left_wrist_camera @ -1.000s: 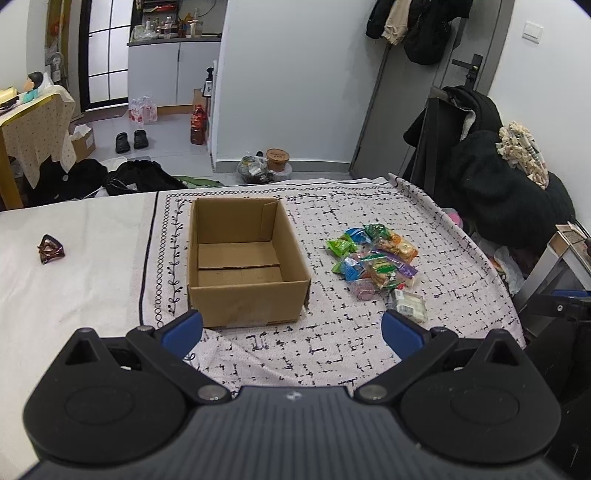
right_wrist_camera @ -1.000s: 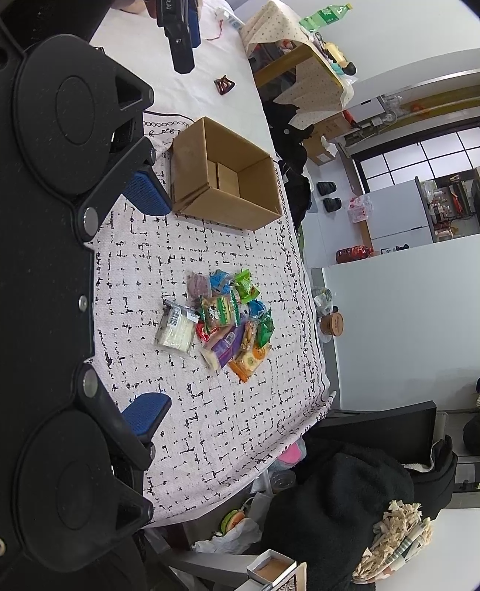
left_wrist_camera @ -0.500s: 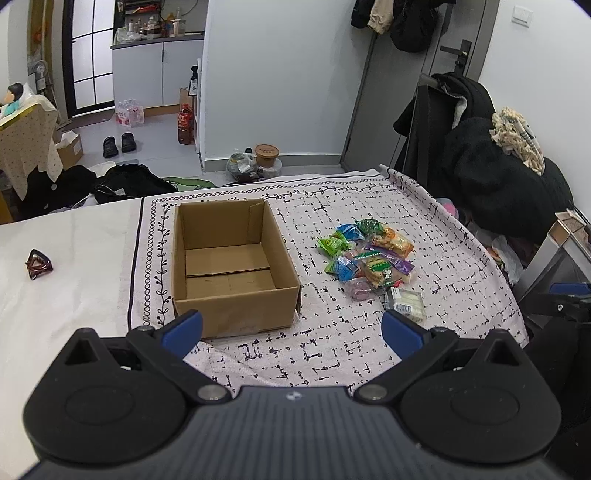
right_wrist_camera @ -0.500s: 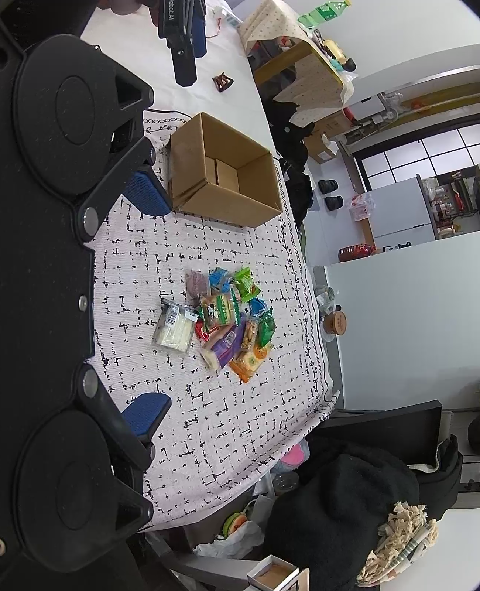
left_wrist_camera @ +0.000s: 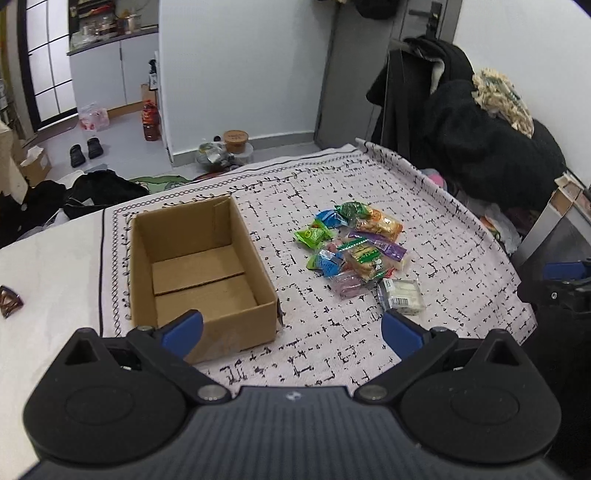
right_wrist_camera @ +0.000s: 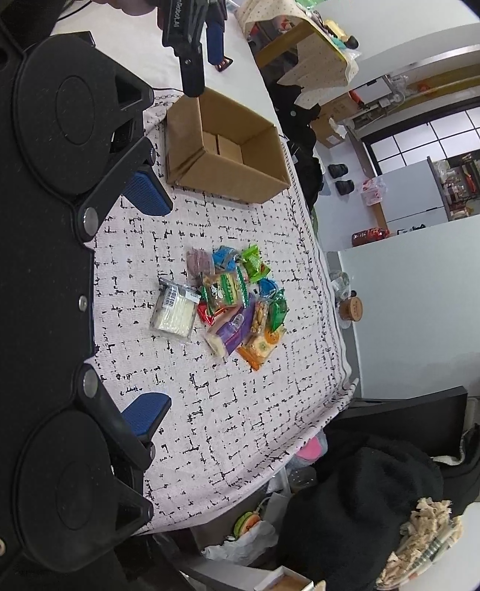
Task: Organize snacks
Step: 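Reach the right tool to the white bread packet while the left tool reaches the pink packet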
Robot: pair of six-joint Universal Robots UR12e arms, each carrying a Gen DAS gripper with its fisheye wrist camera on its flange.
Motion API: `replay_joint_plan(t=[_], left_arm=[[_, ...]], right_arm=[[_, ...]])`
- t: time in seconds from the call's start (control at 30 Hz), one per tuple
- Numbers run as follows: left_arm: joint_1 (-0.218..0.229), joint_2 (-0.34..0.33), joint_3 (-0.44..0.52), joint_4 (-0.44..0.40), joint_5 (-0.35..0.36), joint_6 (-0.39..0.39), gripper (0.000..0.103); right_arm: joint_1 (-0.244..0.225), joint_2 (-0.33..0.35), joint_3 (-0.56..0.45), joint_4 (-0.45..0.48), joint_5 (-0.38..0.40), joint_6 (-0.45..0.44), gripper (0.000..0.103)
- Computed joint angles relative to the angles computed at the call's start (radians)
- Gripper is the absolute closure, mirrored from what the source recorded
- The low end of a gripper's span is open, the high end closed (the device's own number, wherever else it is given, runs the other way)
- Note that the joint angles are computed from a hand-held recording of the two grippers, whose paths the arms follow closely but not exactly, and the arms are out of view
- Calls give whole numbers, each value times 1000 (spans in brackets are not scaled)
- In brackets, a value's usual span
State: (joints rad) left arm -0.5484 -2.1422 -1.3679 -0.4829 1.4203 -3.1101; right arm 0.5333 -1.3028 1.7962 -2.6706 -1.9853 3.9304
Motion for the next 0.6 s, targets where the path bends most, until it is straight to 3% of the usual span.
replay_joint_plan(t=[0.6], left_arm=[[-18, -169, 224, -121, -86, 35, 5]], right_arm=[[-91, 58, -16, 12, 173, 30, 12]])
